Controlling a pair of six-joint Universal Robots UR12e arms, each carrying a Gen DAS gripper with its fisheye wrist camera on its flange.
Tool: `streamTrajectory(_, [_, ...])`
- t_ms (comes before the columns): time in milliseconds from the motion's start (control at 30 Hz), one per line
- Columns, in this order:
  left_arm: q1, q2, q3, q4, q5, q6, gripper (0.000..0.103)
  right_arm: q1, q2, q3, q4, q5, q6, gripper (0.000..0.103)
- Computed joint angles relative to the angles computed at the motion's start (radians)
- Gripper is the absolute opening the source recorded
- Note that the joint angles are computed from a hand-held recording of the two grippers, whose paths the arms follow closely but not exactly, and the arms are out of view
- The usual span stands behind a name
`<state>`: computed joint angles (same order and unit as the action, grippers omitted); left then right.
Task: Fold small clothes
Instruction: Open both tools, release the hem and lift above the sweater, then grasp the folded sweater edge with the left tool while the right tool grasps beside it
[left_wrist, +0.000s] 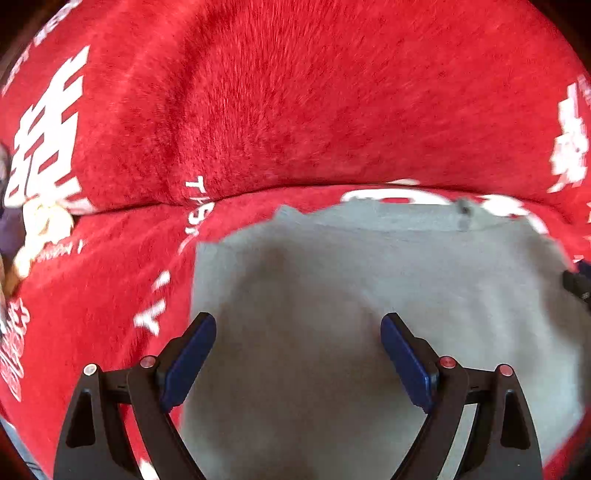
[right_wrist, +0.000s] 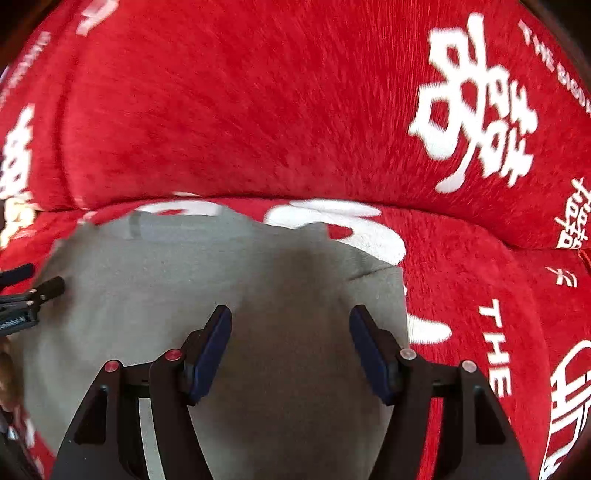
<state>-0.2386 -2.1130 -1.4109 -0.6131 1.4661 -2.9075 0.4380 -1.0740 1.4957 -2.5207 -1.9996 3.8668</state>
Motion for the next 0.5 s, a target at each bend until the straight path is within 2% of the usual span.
streamTrajectory(67, [0.0, 0.041, -0.062, 0.018, -0.037, 0.003, 0.091, 0.028, -0.012, 0.015, -0.037, 0.004, 0.003, 0.071])
streamTrajectory(133, [-0.016, 0.071, -0.124, 0.066, -0.003, 0.045, 0.091, 0.056, -0.012, 0.022, -0.042, 0.003, -0.004, 0.071])
streamTrajectory(233, [-0.028, 0.091, -0.188, 0.144, 0.043, 0.069, 0.092, 0.098, -0.003, 0.016, 0.035, -0.063, 0.005, 0.072])
streamTrajectory(300, [-0.012, 0.107, -0.196, 0.108, 0.012, 0.025, 0.092, 0.113, -0.008, 0.043, 0.021, -0.095, 0.015, 0.074])
streamTrajectory(333, [0.0, 0.115, -0.197, 0.085, -0.008, 0.0, 0.092, 0.118, -0.017, 0.062, 0.01, -0.103, 0.023, 0.079])
streamTrajectory(367, [0.015, 0.13, -0.211, 0.085, -0.035, -0.024, 0.092, 0.117, -0.026, 0.072, 0.031, -0.099, 0.038, 0.079])
streamTrajectory(433, [0.041, 0.152, -0.244, 0.141, -0.062, -0.061, 0.092, 0.115, -0.046, 0.092, 0.049, -0.07, 0.076, 0.079])
streamTrajectory(500, [0.065, 0.165, -0.265, 0.186, -0.038, -0.118, 0.092, 0.117, -0.068, 0.115, 0.019, -0.059, 0.103, 0.079])
